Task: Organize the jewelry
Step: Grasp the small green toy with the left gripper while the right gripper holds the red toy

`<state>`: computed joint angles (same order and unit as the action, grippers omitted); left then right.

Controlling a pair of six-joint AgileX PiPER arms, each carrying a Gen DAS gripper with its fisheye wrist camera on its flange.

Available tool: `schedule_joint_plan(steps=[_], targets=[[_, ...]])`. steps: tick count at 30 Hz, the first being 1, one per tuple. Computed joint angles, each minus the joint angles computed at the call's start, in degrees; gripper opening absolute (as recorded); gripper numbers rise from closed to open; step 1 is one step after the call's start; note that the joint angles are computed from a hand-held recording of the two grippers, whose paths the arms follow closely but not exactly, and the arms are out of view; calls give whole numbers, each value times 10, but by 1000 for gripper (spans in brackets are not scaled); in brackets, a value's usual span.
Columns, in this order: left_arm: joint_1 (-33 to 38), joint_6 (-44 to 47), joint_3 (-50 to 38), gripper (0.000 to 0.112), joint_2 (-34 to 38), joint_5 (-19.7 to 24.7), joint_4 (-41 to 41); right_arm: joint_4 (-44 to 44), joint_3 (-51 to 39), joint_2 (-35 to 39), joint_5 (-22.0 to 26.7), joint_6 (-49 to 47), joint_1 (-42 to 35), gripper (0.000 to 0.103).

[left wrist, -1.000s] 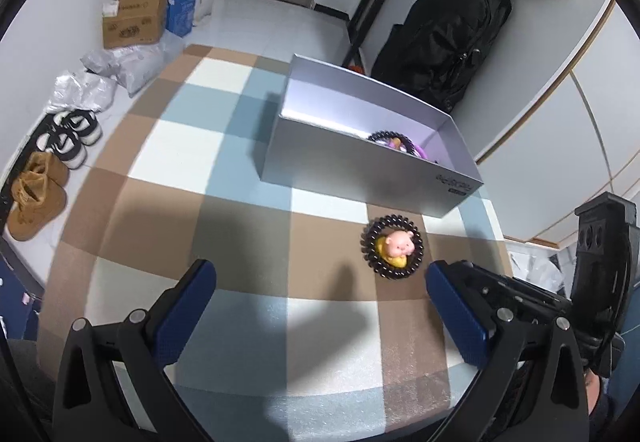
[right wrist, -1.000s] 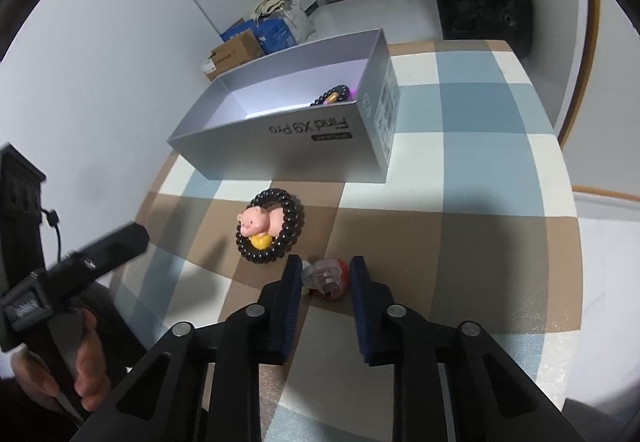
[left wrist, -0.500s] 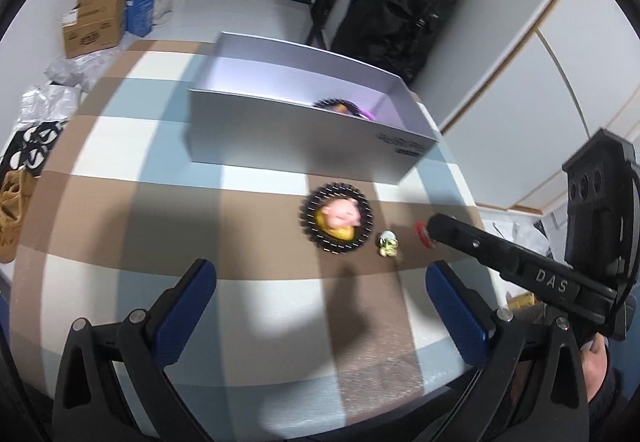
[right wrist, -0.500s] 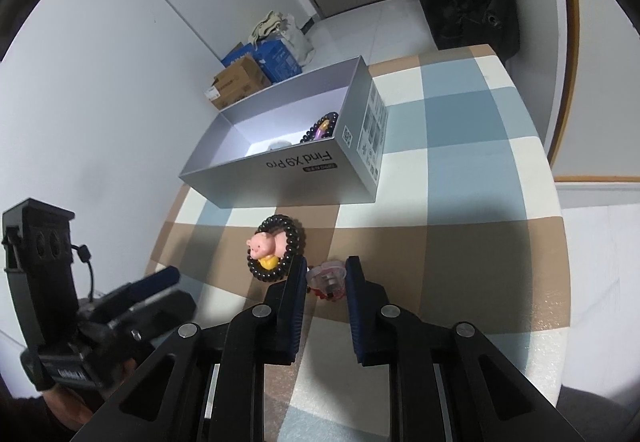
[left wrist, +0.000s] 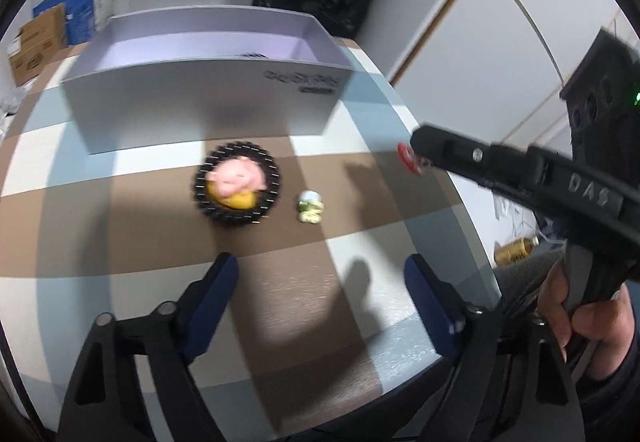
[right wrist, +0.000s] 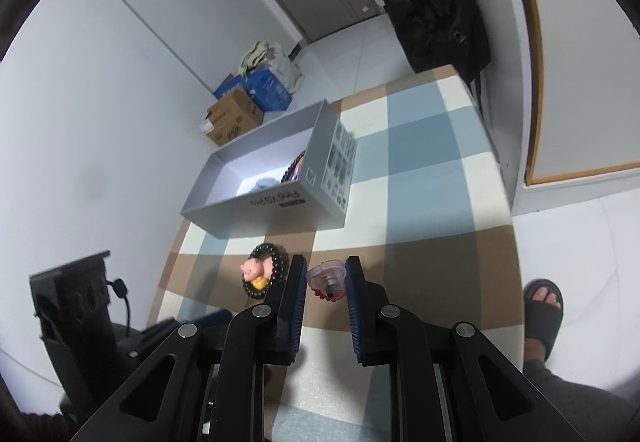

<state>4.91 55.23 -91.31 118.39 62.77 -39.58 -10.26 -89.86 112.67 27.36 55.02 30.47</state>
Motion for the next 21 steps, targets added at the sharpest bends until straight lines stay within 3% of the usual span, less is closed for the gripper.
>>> schedule_joint_plan(steps=[1,12,15,21], targets=[[-5,8,11,76,-8,-15,1,-4,1,-2,0,5,0,18],[-26,-51,-38,59,14,-17,29,-16,47,-38,-34,38,-11,18],[-35,-59,-27,47,6,-38,41,-16,52,-43,-35,37,-12,18],[-65,-91,-6,38,-8,-93,82,-26,71,-57,-52,57,-17,18]])
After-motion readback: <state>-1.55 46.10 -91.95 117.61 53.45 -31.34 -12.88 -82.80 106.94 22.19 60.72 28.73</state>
